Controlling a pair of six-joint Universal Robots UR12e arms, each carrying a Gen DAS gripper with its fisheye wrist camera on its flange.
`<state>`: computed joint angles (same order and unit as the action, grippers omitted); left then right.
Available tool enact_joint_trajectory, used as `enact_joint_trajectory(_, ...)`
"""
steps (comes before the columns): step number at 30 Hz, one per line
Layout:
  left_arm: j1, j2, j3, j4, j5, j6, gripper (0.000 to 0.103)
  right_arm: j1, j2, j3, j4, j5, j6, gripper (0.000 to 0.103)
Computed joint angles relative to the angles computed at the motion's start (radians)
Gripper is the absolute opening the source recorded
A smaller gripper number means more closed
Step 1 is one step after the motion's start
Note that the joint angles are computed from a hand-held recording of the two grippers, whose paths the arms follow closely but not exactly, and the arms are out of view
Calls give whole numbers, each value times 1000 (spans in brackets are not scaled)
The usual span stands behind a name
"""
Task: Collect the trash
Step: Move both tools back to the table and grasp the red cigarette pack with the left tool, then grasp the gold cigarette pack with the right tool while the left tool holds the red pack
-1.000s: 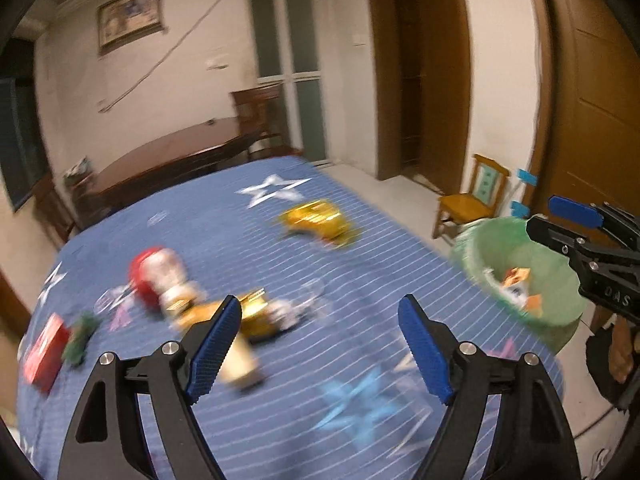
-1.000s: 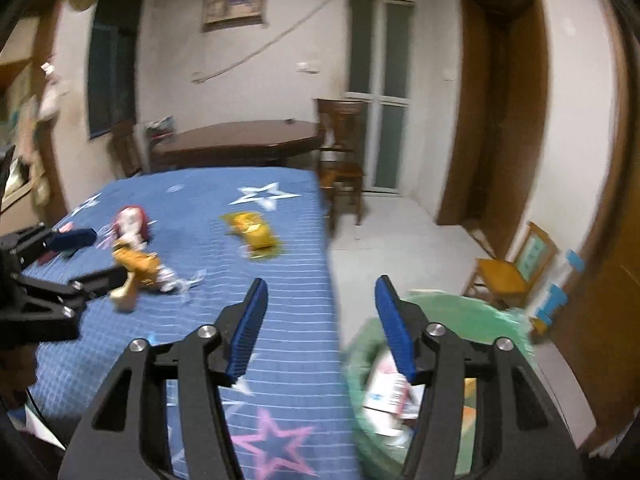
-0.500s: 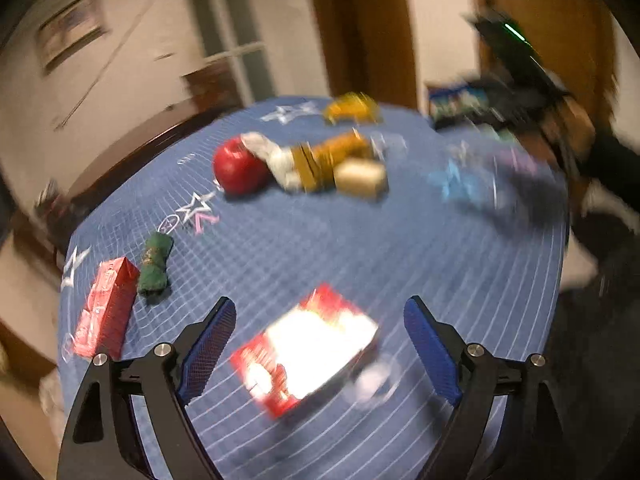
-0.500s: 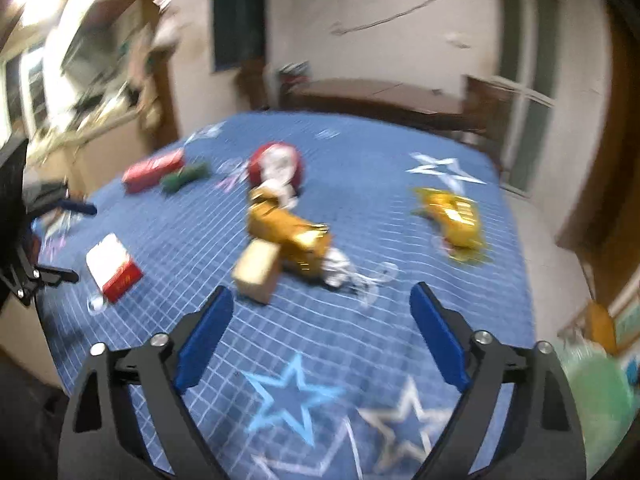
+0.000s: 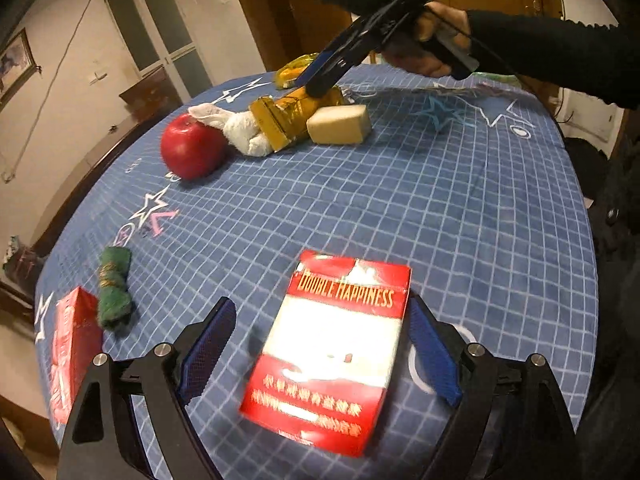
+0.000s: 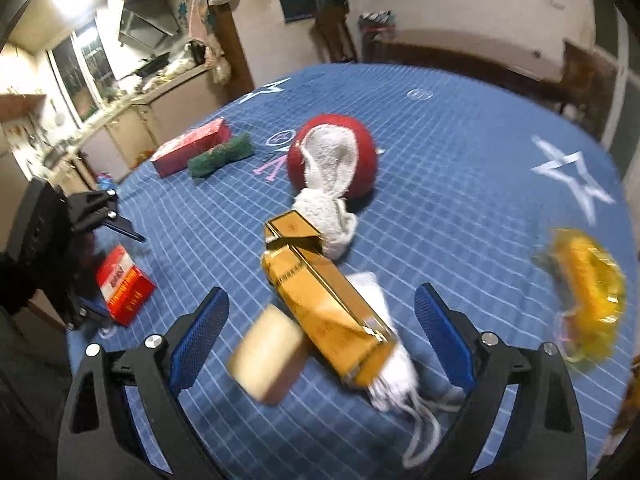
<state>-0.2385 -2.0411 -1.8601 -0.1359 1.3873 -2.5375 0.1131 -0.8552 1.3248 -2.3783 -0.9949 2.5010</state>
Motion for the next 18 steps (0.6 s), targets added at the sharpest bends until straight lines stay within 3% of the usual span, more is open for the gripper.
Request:
enact_joint_trajectory(2,1,-7,9,-1,-13,-2,86,4,9,-24,64,-8,-19,55)
enact_joint_trajectory(4,2,-11,16,-9,-30,-15,80,5,-5,5,28,-22,-32,43)
enact_joint_trajectory(6,1,-14,22,-13,-37,-38,67,0,-16,24,13,-7,-23,41)
enact_joint_trajectory(7,-3,-14,20,-6,-29,-63,65,-3,-33,52,-24,5,-9,38)
enact_joint_trajectory(11,-33,-16,5,53,67,-140,64,-9,-84,142,-193,34,72,36)
enact_joint_trajectory(13,-46,-11,2,58,117,-200,63,-15,-108,180,-293,52,145,31)
enact_joint_trajectory(18,-68,11,-19,85,219,-390,63,-44,-213,334,-533,52,368,30)
